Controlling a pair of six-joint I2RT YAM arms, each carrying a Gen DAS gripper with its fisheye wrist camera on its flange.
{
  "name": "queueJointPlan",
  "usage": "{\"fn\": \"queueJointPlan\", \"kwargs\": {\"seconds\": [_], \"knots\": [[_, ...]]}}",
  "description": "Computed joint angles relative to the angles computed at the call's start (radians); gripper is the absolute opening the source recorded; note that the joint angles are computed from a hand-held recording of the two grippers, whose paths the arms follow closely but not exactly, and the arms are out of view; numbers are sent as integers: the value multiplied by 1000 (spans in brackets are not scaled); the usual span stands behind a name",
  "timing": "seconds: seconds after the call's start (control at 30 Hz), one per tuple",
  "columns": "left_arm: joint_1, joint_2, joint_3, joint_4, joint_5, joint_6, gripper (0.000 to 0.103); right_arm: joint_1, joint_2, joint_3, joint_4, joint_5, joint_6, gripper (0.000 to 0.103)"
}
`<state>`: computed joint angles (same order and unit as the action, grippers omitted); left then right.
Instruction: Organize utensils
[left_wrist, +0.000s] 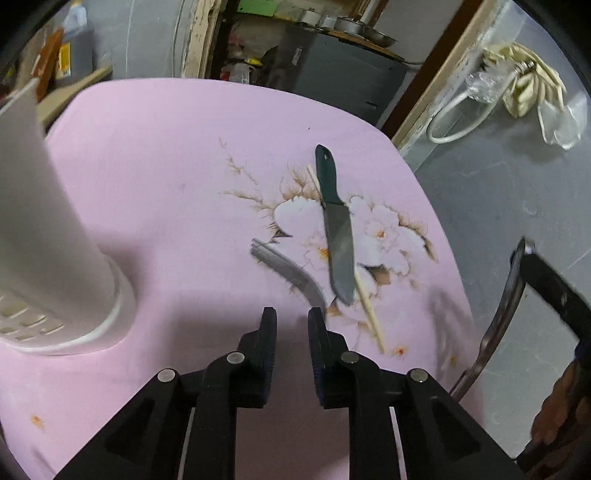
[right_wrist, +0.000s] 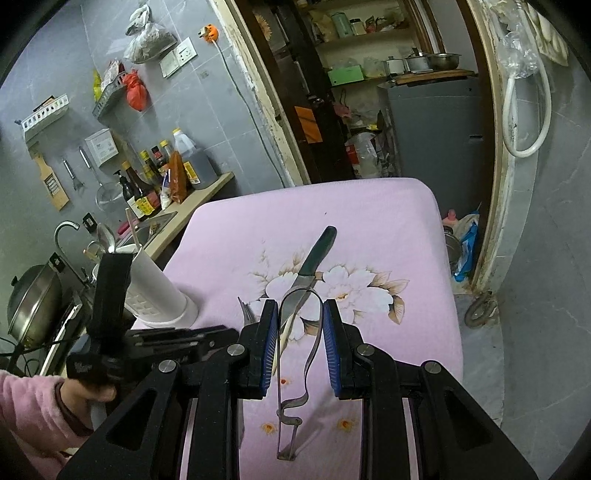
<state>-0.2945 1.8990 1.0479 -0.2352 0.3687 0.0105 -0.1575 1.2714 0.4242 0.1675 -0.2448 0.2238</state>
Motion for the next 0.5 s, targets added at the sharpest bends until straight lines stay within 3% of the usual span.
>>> {"fn": "queueJointPlan", "kwargs": {"seconds": [0.23,0.43,0.5], "knots": [[-19,54,105,-45,35,-72,31,-24,1,-4,1,-12,-7,22],[-54,179,291,-221,-57,-120,31,-19,1,-9,10,-4,0,21],[-61,187,312,-240,-73,-124,25,-19,-1,-10,9,-1,0,22]]}}
